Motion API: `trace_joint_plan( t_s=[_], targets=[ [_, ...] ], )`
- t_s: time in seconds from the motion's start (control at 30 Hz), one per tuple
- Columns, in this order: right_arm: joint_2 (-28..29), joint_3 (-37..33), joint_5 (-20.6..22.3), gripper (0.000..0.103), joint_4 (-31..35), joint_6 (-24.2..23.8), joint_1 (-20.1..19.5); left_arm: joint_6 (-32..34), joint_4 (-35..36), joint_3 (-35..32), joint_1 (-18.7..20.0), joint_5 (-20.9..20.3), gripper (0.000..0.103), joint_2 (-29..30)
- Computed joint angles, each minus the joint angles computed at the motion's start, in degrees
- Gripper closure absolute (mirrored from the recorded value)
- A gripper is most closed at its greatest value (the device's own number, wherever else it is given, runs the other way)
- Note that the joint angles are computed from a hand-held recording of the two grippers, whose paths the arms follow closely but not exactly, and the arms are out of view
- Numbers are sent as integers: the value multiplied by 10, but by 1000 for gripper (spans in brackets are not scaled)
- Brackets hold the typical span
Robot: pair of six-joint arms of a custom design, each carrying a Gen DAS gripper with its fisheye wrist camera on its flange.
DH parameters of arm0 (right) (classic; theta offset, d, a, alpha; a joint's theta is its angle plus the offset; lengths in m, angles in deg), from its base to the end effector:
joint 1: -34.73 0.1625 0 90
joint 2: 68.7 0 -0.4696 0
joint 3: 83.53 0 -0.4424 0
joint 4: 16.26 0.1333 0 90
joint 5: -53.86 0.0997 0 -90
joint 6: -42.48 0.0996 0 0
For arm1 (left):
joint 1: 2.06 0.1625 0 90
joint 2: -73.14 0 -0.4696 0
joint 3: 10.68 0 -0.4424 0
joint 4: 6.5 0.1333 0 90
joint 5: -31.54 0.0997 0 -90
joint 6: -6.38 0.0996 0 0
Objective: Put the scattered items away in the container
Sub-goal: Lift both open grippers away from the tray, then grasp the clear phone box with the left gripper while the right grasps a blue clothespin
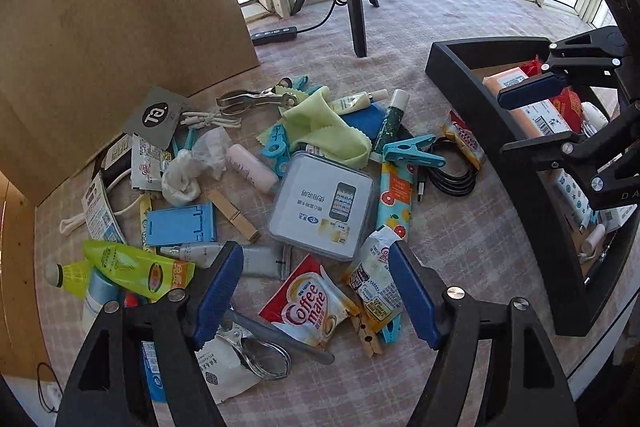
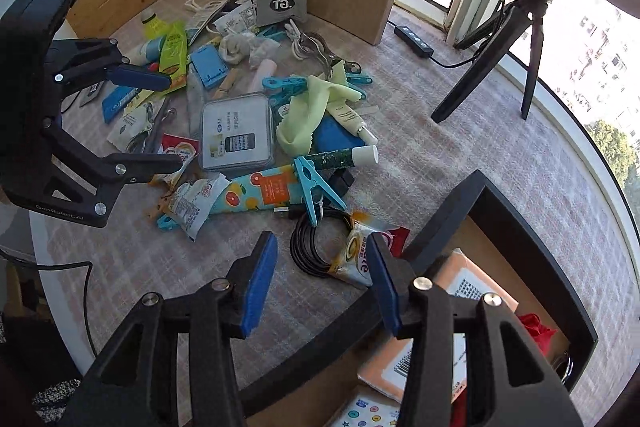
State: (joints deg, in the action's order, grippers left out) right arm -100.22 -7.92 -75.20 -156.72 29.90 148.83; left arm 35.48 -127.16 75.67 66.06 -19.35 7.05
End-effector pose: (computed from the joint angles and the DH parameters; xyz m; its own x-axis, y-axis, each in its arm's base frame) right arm 0.4016 -0.7250 0.0344 -0.6313 -0.4448 0.6354 -0.5567 0.8303 0.0281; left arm -0.0853 -0.7388 0.3806 -0.4880 0.6042 -0.6299 0.6911 0.7083 0.1440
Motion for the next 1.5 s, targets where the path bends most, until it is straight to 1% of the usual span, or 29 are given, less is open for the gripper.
trace_joint_plan(
  t_s=[0.07, 0.13, 0.37, 0.47, 0.63, 0.83, 0.87, 0.9, 0.93, 0.97, 1.0, 1.03, 1.1, 1.17, 1.33, 1.43, 1.5],
  targets=[
    [15, -19, -6, 57, 14, -14, -3, 12, 4, -11, 2, 8, 30, 12],
    [27, -36, -8, 57, 28, -18, -6, 21, 4, -12, 3, 14, 30, 20],
    [50, -73, 7, 57, 59, -39, -19, 47, 11, -13, 3, 25, 29, 38],
    [56, -88, 19, 57, 79, -37, -24, 54, 17, -17, 5, 26, 29, 45],
    [67, -105, 26, 57, 95, -45, -29, 59, 20, -23, 6, 27, 29, 53],
    [78, -123, 34, 58, 118, -41, -33, 60, 26, -34, 9, 25, 30, 64],
    [78, -125, 37, 59, 120, -37, -33, 57, 32, -36, 10, 25, 33, 67],
    [78, -126, 39, 62, 123, -32, -34, 56, 32, -36, 11, 24, 33, 68],
    [77, -127, 42, 63, 126, -27, -35, 56, 28, -35, 12, 21, 33, 68],
    [75, -127, 45, 67, 127, -21, -36, 55, 27, -36, 13, 18, 33, 68],
    [74, -127, 44, 74, 127, -17, -36, 52, 29, -37, 13, 14, 33, 67],
    [72, -126, 47, 75, 128, -11, -37, 50, 31, -37, 14, 12, 34, 67],
    [67, -124, 61, 75, 130, 3, -41, 49, 26, -35, 13, 11, 34, 65],
    [62, -116, 62, 76, 117, 8, -41, 47, 16, -29, 12, 16, 34, 62],
    [47, -101, 76, 76, 92, 25, -41, 36, 8, -28, 11, 8, 35, 51],
    [36, -89, 84, 76, 76, 28, -37, 36, 1, -31, 10, 2, 36, 47],
    [24, -68, 84, 76, 58, 34, -33, 35, -1, -30, 8, -3, 36, 42]
  ],
)
